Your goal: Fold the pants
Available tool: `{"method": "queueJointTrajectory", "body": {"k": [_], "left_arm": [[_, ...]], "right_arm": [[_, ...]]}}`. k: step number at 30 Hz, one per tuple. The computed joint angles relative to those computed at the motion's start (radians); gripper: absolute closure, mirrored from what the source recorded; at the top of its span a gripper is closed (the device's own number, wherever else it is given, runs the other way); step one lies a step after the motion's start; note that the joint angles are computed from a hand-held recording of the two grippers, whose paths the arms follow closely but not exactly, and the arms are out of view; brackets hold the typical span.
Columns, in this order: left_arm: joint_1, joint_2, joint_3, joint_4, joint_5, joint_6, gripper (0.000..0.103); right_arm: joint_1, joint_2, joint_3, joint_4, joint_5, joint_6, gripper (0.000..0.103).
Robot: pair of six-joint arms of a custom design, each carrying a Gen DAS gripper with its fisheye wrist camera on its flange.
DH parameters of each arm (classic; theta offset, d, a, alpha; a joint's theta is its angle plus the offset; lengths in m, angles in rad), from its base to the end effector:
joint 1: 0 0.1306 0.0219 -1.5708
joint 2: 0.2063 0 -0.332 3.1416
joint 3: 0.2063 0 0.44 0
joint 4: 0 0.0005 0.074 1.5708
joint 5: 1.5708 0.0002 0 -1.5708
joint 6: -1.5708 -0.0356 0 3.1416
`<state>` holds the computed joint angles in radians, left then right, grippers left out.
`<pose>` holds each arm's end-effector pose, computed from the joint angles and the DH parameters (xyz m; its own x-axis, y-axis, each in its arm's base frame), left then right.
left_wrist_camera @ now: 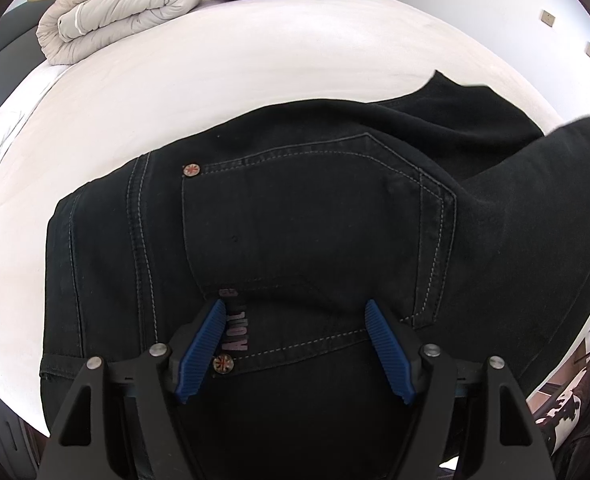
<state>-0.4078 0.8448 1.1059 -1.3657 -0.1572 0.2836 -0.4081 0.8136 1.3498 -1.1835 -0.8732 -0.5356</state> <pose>0.3059 -0.1266 0.4347 -0.8788 0.0786 -0.4707 0.0846 0.9964 0.0085 0.2892 -0.0959 0.5797 -0.6323 0.6306 -0.4501 0.0192 0.5936 0.8046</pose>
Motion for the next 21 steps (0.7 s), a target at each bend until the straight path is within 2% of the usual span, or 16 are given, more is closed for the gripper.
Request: {"method": "queueJointTrajectory", "body": {"k": [1, 4, 6, 8, 11, 14, 16, 18, 21], "left_arm": [[0.001, 0.003, 0.002, -0.002, 0.002, -0.002, 0.029], [0.005, 0.013, 0.013, -0.014, 0.011, -0.01, 0.029], [0.008, 0.021, 0.02, -0.022, 0.018, -0.014, 0.029], [0.01, 0.031, 0.026, -0.023, 0.022, -0.014, 0.029], [0.009, 0.038, 0.027, -0.02, 0.018, -0.008, 0.028], [0.012, 0.04, 0.026, -0.018, 0.017, -0.003, 0.028], [0.016, 0.043, 0.027, -0.017, 0.021, -0.006, 0.028], [0.023, 0.046, 0.03, -0.018, 0.028, -0.014, 0.028], [0.033, 0.051, 0.032, -0.022, 0.038, -0.028, 0.028]], "right_arm": [[-0.056, -0.037, -0.045, -0.054, -0.018, 0.048, 0.101], [-0.174, -0.089, -0.162, -0.188, -0.055, 0.114, 0.101], [-0.234, -0.104, -0.229, -0.267, -0.073, 0.145, 0.101], [-0.256, -0.112, -0.262, -0.313, -0.073, 0.172, 0.101], [-0.278, -0.129, -0.302, -0.353, -0.065, 0.203, 0.101], [-0.264, -0.142, -0.317, -0.323, -0.05, 0.181, 0.101], [-0.298, -0.158, -0.338, -0.343, -0.059, 0.223, 0.101], [-0.379, -0.193, -0.408, -0.408, -0.078, 0.341, 0.101], [-0.376, -0.206, -0.451, -0.381, -0.069, 0.32, 0.101]]}}
